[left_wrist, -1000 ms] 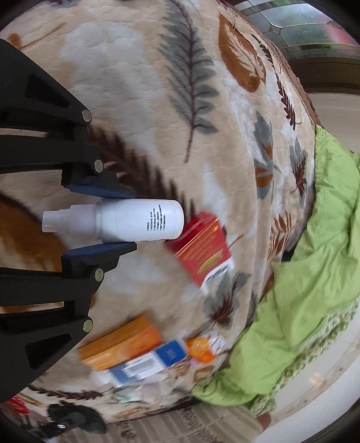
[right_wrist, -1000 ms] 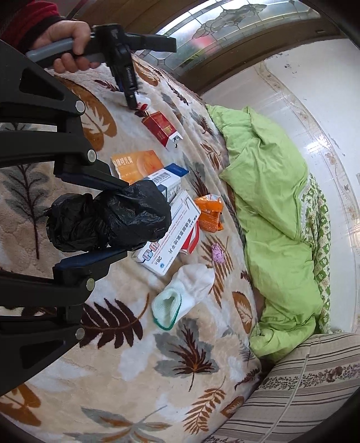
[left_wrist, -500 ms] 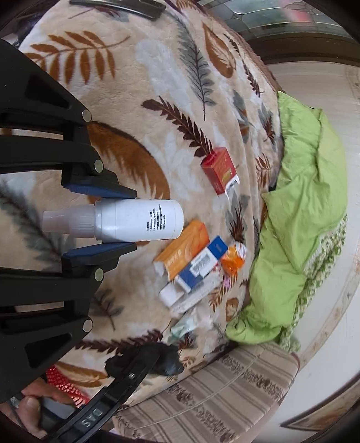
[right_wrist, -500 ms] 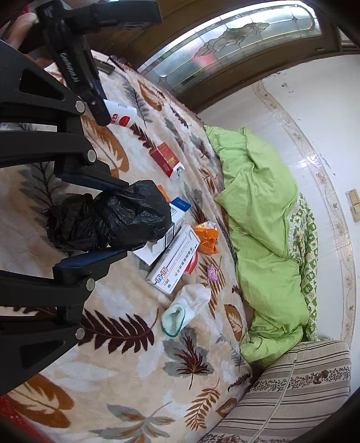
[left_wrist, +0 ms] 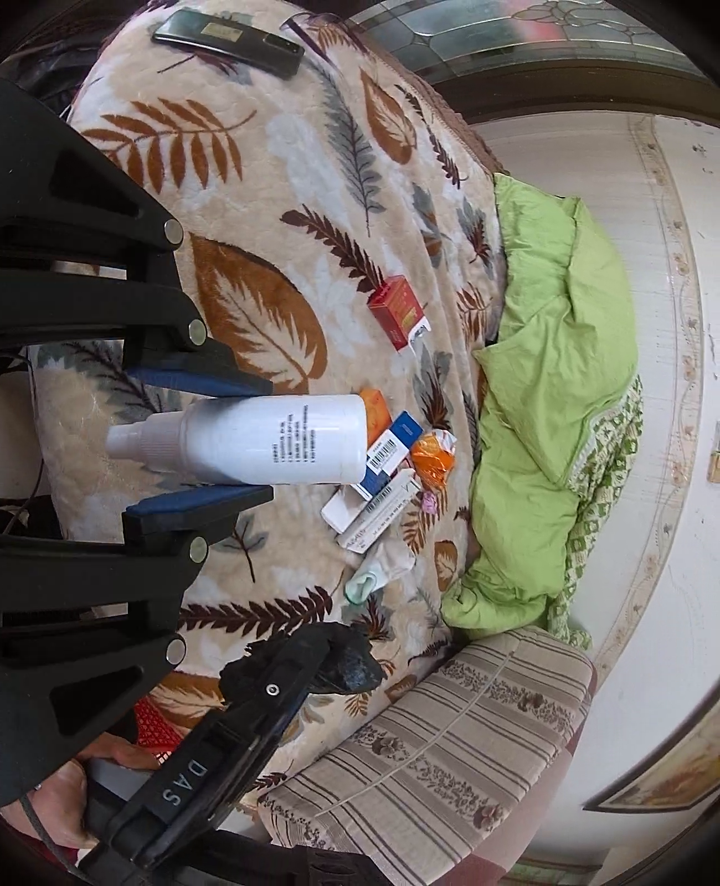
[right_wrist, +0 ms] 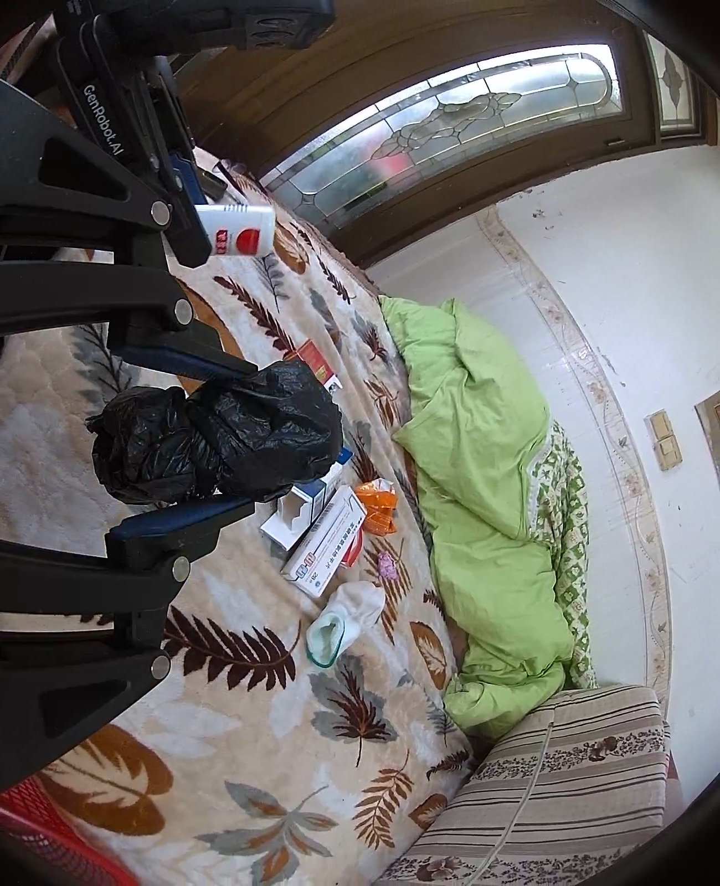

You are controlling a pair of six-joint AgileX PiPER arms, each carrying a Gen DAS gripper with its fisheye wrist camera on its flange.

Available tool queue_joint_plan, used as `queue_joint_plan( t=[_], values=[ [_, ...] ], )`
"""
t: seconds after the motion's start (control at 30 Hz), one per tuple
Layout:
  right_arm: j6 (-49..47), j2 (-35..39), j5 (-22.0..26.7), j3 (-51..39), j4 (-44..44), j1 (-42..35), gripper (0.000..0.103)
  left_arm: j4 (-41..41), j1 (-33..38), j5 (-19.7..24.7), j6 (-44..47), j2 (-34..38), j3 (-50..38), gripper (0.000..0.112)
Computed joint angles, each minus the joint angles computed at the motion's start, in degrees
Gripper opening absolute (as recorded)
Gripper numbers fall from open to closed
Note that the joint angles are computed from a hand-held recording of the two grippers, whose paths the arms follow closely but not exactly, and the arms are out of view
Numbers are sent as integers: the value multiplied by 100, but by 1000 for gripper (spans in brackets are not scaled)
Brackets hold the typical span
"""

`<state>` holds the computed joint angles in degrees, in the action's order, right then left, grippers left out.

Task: Collect trash
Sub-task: 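Carry the spray bottle and black bag to the wastebasket and release both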

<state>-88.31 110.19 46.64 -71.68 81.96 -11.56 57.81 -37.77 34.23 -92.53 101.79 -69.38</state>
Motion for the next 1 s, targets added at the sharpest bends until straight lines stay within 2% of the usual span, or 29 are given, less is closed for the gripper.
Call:
queue_joint_plan(
  t=[0.23, 0.4, 0.7, 1.0],
  values=[
    [171, -45, -1, 35, -76, -52, 44, 538, -100, 149, -505, 36, 85, 29],
    [120, -4, -242, 63, -182, 142, 44, 784, -41, 82, -725, 114, 165, 29],
    [293, 102, -242, -83, -190, 262, 44, 1272, -62, 426, -1050, 376, 102, 29],
    [406, 326, -422, -263, -284, 325, 44, 1291, 25, 435, -989, 759, -117, 29]
  ],
)
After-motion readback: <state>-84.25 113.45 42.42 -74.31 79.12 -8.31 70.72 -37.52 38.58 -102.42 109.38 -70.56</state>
